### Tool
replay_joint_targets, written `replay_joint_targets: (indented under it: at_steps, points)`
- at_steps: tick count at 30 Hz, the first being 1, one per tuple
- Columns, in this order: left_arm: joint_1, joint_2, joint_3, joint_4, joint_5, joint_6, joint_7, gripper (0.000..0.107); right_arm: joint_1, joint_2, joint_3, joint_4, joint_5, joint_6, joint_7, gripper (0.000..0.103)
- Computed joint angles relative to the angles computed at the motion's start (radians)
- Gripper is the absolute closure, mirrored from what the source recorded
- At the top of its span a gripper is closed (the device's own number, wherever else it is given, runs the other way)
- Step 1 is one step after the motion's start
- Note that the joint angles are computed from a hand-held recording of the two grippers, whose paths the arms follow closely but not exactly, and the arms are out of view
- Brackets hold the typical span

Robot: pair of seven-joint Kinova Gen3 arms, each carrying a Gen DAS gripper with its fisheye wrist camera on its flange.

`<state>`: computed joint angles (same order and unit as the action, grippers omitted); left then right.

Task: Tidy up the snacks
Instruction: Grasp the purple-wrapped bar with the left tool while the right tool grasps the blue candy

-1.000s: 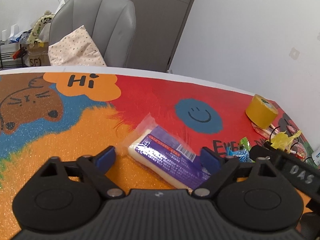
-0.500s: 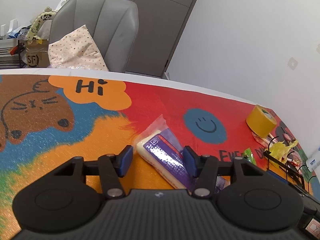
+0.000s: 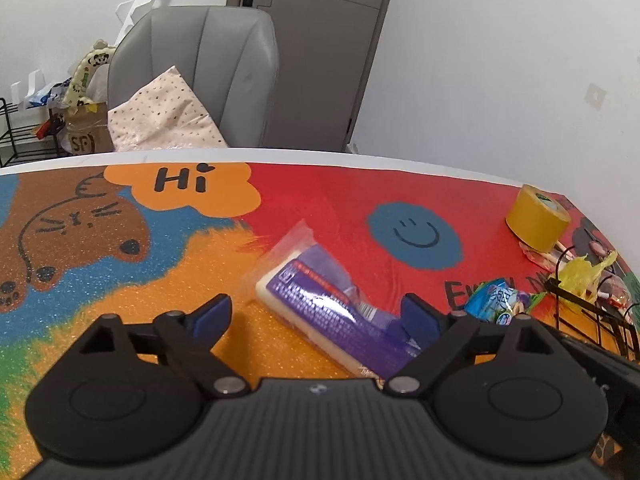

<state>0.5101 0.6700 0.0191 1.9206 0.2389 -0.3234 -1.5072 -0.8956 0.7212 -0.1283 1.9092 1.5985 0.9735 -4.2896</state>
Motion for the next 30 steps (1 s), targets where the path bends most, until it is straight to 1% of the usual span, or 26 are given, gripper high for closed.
replay_joint_targets:
  at_steps: [2,4,6,8,10,12,13,14,15,16,21,23,25,27,28,29,30]
  points:
    - [0.016,0.005,-0.018,0.0,0.011,-0.008,-0.01,0.015,0.007,-0.013,-0.005,0.011,0.005,-0.014,0.001,0.098]
    - [0.007,0.006,-0.013,-0.003,0.014,-0.003,-0.008,0.015,0.021,-0.031,-0.014,0.033,0.04,-0.042,-0.027,0.099]
    - [0.0,0.006,-0.01,-0.006,0.015,0.005,-0.005,0.014,0.029,-0.048,-0.03,0.047,0.068,-0.05,-0.039,0.1]
    - [0.023,0.006,-0.033,-0.009,0.038,0.01,-0.008,0.012,0.017,-0.054,-0.039,0.048,0.069,-0.024,-0.017,0.1]
    - [0.059,0.012,-0.062,-0.005,0.068,-0.007,-0.017,0.01,0.003,-0.058,-0.043,0.053,0.072,0.013,-0.024,0.098]
    - [0.06,0.021,-0.055,-0.001,0.06,-0.024,-0.033,0.009,0.023,-0.054,-0.059,0.064,0.092,0.031,-0.078,0.087]
    - [0.056,0.025,-0.049,-0.005,0.053,-0.017,-0.04,0.008,0.026,-0.047,-0.056,0.061,0.087,0.033,-0.092,0.072]
    - [0.07,0.027,-0.061,-0.004,0.062,-0.022,-0.053,0.008,0.026,-0.035,-0.047,0.051,0.069,0.033,-0.09,0.053]
    - [0.082,0.026,-0.073,-0.007,0.074,-0.015,-0.064,0.008,0.026,-0.018,-0.042,0.033,0.04,0.045,-0.074,0.046]
    - [0.083,0.025,-0.076,-0.009,0.082,-0.007,-0.07,0.008,0.021,-0.005,-0.034,0.023,0.025,0.056,-0.073,0.043]
    - [0.099,0.022,-0.107,-0.022,0.122,0.027,-0.088,0.008,0.015,0.023,-0.01,0.024,0.05,0.065,-0.139,0.042]
    - [0.094,0.021,-0.107,-0.021,0.127,0.025,-0.086,0.008,0.014,0.037,-0.006,0.011,0.044,0.075,-0.129,0.038]
    - [0.089,0.021,-0.104,-0.019,0.131,0.019,-0.082,0.008,0.019,0.047,-0.003,-0.004,0.038,0.066,-0.109,0.038]
    - [0.079,0.022,-0.095,-0.018,0.125,0.013,-0.081,0.009,0.028,0.043,-0.004,0.001,0.05,0.041,-0.121,0.039]
    - [0.073,0.022,-0.088,-0.016,0.12,0.009,-0.079,0.009,0.043,0.042,-0.021,0.005,0.066,0.043,-0.129,0.039]
    - [0.072,0.023,-0.087,-0.016,0.119,0.006,-0.08,0.009,0.039,0.043,-0.019,0.002,0.067,0.048,-0.12,0.039]
    - [0.076,0.023,-0.09,-0.014,0.122,0.002,-0.081,0.009,0.018,0.05,-0.001,-0.01,0.052,0.054,-0.095,0.039]
